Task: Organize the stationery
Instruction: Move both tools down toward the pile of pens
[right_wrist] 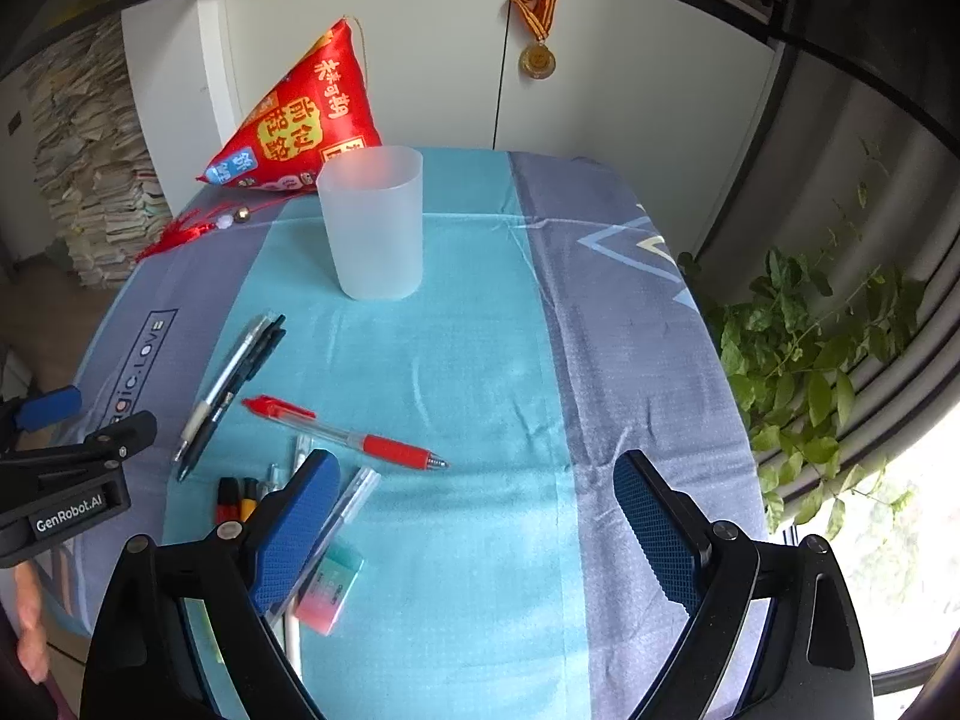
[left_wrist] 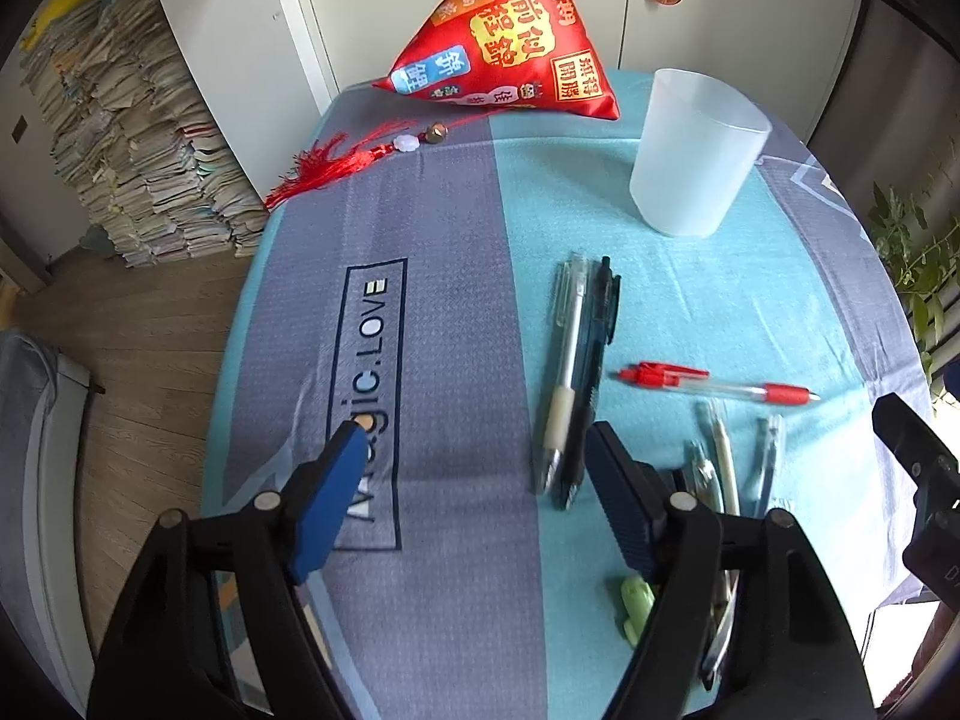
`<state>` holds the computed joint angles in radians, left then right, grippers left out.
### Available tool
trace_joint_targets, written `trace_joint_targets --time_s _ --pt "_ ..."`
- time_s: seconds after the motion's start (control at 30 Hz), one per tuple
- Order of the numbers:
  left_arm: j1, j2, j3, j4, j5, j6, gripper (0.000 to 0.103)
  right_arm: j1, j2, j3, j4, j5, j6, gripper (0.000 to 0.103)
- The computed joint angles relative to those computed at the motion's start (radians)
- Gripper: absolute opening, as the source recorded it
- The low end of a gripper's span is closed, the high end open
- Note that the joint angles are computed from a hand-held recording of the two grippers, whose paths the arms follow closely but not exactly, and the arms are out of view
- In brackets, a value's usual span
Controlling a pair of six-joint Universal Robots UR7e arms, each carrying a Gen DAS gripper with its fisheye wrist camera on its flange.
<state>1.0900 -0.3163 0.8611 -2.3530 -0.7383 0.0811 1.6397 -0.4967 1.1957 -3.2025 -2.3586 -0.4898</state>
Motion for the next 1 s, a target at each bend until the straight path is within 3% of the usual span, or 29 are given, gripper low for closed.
trace_joint_targets --time_s 0.13,0.2,0.3,0.57,0.77,0.8,0.87,0.9,1.0 --pt "0.013 0.07 -0.133 0.06 -0.008 0.024 0.065 -0.013 0.018 -0.059 0.073 0.042 0.026 0.088" --pt "0.019 0.108 -0.203 0.1 -0.013 0.037 0.062 -0.016 0.033 -0.097 0.118 0.052 0.036 0.076" --pt "0.024 0.155 -0.294 0.175 -0.027 0.045 0.054 -0.021 0.059 -0.164 0.202 0.055 0.061 0.067" --pt "0.034 0.251 -0.478 0.304 -0.029 0.068 0.051 -0.034 0.11 -0.295 0.356 0.065 0.141 0.067" --pt "0.042 0.269 -0.52 0.302 -0.053 0.084 0.05 -0.032 0.146 -0.365 0.42 0.061 0.15 0.067" --pt "0.043 0.27 -0.523 0.297 -0.056 0.085 0.048 -0.032 0.15 -0.374 0.43 0.061 0.152 0.067" --pt "0.046 0.265 -0.515 0.281 -0.062 0.086 0.027 -0.031 0.161 -0.394 0.454 0.061 0.156 0.067" --pt "0.048 0.264 -0.518 0.285 -0.064 0.082 0.022 -0.031 0.166 -0.404 0.465 0.062 0.157 0.067" --pt "0.053 0.247 -0.497 0.278 -0.053 0.076 0.019 -0.029 0.184 -0.441 0.499 0.074 0.169 0.067"
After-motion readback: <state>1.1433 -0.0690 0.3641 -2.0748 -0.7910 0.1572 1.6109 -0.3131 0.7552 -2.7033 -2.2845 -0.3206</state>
